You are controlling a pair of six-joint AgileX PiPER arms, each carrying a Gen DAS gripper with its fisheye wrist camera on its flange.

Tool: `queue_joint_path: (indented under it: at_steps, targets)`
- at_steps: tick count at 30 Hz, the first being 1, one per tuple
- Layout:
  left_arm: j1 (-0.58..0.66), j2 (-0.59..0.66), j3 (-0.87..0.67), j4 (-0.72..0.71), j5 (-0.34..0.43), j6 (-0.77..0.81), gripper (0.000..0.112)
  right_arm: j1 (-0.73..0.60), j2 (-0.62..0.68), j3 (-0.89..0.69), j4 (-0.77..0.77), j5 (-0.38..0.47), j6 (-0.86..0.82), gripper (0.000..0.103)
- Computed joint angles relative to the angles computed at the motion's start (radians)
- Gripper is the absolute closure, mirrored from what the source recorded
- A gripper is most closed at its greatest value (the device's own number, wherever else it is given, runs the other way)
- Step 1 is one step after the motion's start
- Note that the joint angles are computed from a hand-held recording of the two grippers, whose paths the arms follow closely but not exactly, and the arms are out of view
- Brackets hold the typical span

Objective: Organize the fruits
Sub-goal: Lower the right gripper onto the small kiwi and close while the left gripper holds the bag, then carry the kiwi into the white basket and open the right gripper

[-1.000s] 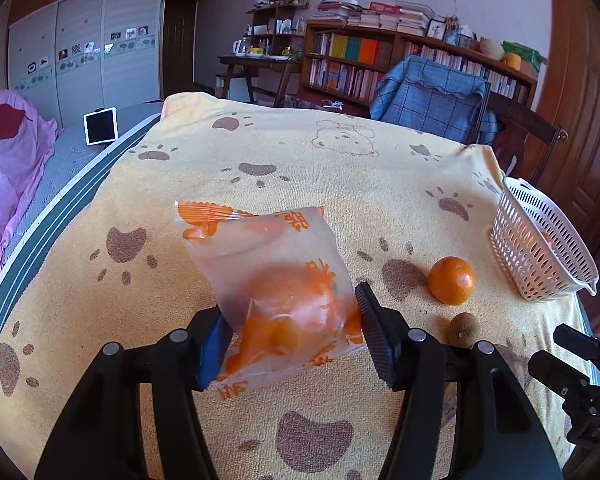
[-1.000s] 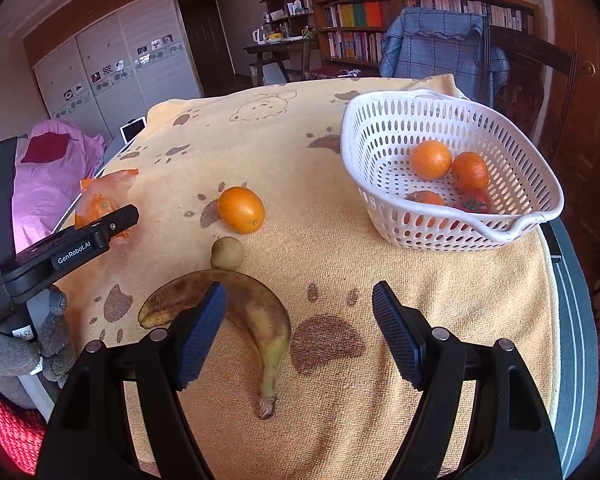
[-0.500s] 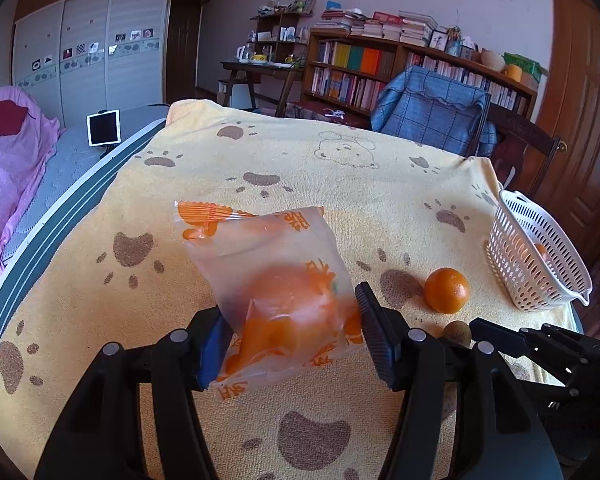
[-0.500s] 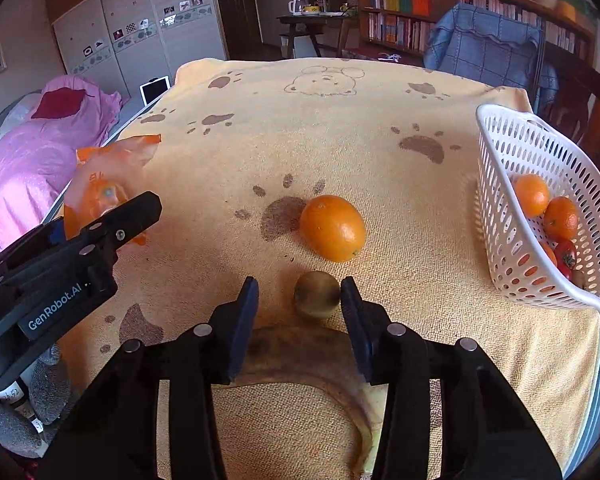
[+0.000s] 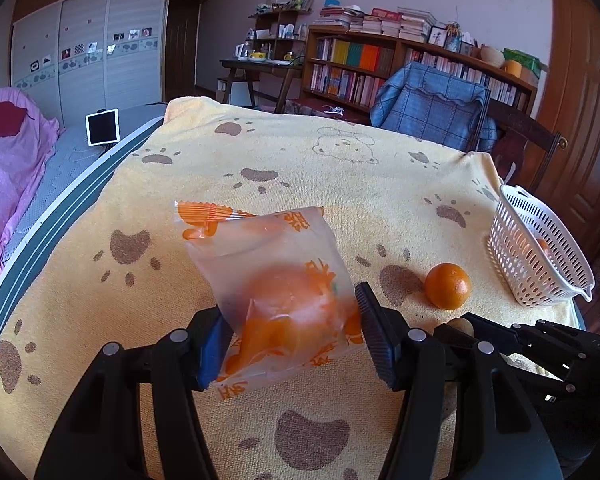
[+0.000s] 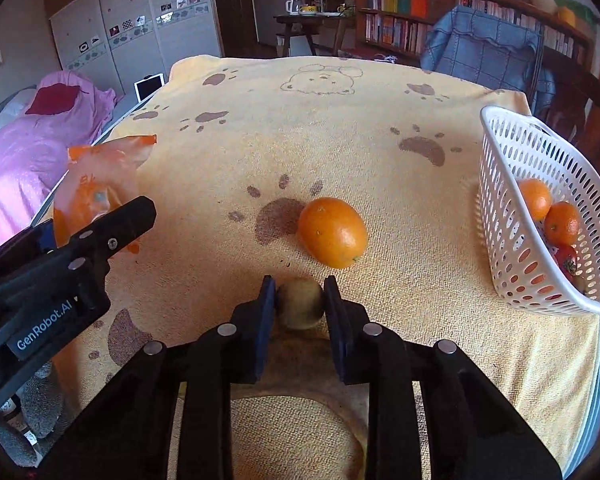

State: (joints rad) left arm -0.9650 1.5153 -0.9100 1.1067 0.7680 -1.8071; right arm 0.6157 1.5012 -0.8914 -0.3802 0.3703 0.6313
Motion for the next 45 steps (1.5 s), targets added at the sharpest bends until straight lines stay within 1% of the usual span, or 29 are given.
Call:
queue_joint_path:
  at_steps: [5,12,17,21,24,29,31,38,45]
  targets:
    - [-0.003,0.009,-0.006,0.000,0.002,0.005,0.053,-0.008,-0.064,0.017,0.014,-0.007,-0.011,0.078]
    - [-0.009,0.014,-0.008,0.005,0.003,0.005,0.053,-0.032,-0.153,0.022,-0.007,0.011,0.011,0.078]
    - [-0.009,0.014,-0.008,0.005,0.003,0.005,0.053,-0.090,-0.218,0.021,-0.006,0.021,0.007,0.078]
    - [-0.010,0.012,-0.008,0.006,0.004,0.008,0.053,-0.154,-0.251,0.017,0.030,0.028,-0.035,0.078]
    - [-0.010,0.012,-0.008,0.006,0.004,0.008,0.053,-0.218,-0.256,0.012,0.095,0.020,-0.096,0.078]
    - [-0.011,0.012,-0.008,0.006,0.004,0.007,0.053,-0.343,-0.250,0.005,0.324,0.011,-0.308,0.078]
    - [-0.012,0.012,-0.008,0.006,0.004,0.010,0.053,-0.378,-0.241,-0.001,0.379,0.012,-0.358,0.078]
    - [-0.018,0.013,-0.014,0.003,0.010,0.014,0.053,-0.436,-0.206,-0.013,0.460,0.006,-0.430,0.078]
    - [-0.027,0.016,-0.014,0.011,0.016,0.007,0.053,-0.452,-0.174,-0.021,0.478,-0.012,-0.433,0.077]
